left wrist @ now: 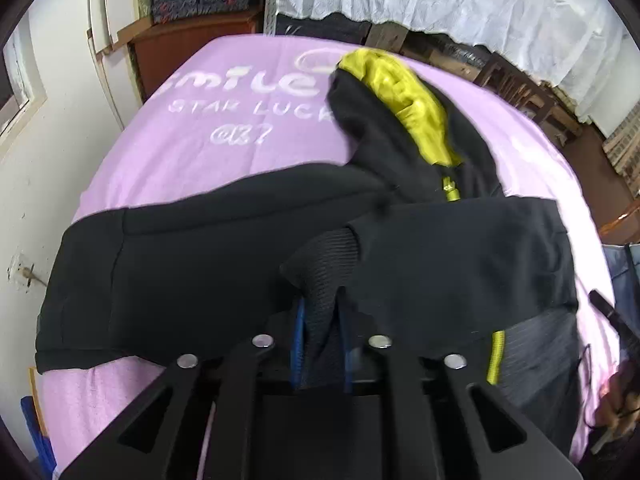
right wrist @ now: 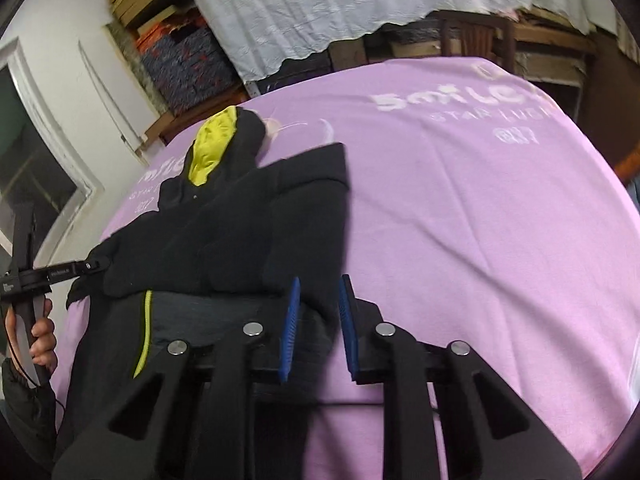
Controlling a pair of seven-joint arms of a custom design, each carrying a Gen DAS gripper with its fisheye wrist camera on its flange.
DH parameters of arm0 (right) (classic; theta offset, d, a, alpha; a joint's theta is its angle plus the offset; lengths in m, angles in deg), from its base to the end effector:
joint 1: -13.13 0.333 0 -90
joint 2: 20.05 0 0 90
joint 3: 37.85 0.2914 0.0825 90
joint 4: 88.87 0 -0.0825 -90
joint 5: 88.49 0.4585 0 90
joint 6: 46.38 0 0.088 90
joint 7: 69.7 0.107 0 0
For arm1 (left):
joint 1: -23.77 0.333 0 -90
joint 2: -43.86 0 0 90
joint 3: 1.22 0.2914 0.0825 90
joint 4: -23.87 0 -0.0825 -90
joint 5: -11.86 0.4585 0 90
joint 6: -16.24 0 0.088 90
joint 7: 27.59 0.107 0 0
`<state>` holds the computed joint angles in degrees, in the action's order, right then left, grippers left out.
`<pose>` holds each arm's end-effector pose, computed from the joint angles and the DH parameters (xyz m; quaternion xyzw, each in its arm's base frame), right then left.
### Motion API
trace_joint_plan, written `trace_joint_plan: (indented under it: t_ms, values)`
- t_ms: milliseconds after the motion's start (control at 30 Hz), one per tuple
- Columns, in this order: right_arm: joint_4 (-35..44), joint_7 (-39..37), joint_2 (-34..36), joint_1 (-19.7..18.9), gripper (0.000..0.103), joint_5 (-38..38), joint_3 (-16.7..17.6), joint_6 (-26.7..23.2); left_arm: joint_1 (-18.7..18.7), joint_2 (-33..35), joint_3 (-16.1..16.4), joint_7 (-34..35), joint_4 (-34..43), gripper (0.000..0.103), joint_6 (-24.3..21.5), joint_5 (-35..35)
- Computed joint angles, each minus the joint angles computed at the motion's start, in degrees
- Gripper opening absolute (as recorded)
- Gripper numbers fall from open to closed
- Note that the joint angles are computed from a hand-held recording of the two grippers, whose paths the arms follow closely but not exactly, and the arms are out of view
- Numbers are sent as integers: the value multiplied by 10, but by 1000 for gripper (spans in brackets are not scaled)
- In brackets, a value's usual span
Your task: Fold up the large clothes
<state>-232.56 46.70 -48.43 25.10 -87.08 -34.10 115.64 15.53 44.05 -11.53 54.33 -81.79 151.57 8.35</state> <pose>0.5027 0.1413 0.4973 -0.5809 0.7111 -0.1678 0.3589 0.6410 -0.2158 0.5285 -0.6303 0.7330 -0.2304 0.1109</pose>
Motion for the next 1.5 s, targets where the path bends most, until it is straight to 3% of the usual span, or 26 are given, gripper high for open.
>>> trace_joint_plan:
  t_ms: [67, 133, 200, 300, 400, 500, 667, 700, 733, 833, 900, 967, 1033, 1067, 1167, 1200, 1300, 1400, 1500]
  values:
    - [43, -20, 35, 12, 20, 5, -6, -22, 3, 1, 3, -18, -4, 40, 0, 28]
    - [94, -17, 80, 3, 20, -12, 6, -58, 5, 0, 5, -43, -4, 50, -2, 58]
    - [138, -23, 129, 8, 21, -5, 1, -105, 8, -10, 6, -59, -11, 50, 0, 69]
    - [136, 8, 138, -2, 19, -38, 11, -91, 7, -31, 5, -51, -23, 50, 26, 64]
    - [147, -8, 141, 9, 22, -20, 1, -63, -3, -18, -2, -11, 3, 50, 36, 30]
    - [190, 6, 171, 1, 22, -36, 3, -60, -20, 33, -15, 26, 59, 50, 30, 5]
    - [266, -9, 260, 4, 20, -1, -10, -85, -51, 140, -17, -18, 148, 51, -6, 58]
    - [257, -31, 260, 7, 17, 29, -11, -62, -59, 136, -11, -35, 136, 53, 24, 90]
    - [249, -42, 259, 9, 17, 47, -12, -50, -65, 137, -7, -44, 135, 57, 23, 113]
    - [215, -29, 225, 11, 20, 31, -8, -39, -49, 118, -15, -33, 120, 56, 18, 68]
    - [178, -82, 184, 28, 20, 57, -9, -10, -32, 84, -21, -6, 83, 56, 39, 11]
    - [161, -111, 164, 45, 23, 83, -11, 0, -32, 61, -15, -20, 56, 57, 48, 29]
    - [149, -163, 157, 74, 34, 135, -24, -15, -28, 55, -11, -24, 43, 57, 40, 26]
    - [155, -172, 166, 77, 36, 147, -25, -37, -22, 47, -12, -6, 25, 57, 61, 0]
    - [152, -118, 173, 50, 37, 64, 7, -31, -15, 18, -9, -7, -3, 54, 63, -28]
    - [151, -111, 168, 50, 37, 67, 5, -39, -13, 7, -7, -17, -13, 54, 66, -28]
    - [100, -141, 121, 72, 41, 128, -14, 4, -1, -47, 6, -32, -68, 54, 93, -57]
    - [58, -108, 81, 61, 46, 106, 1, 28, 18, -105, 27, -54, -129, 56, 110, -83]
    - [37, -94, 62, 65, 47, 102, 0, 44, 52, -156, 45, -102, -178, 56, 98, -58]
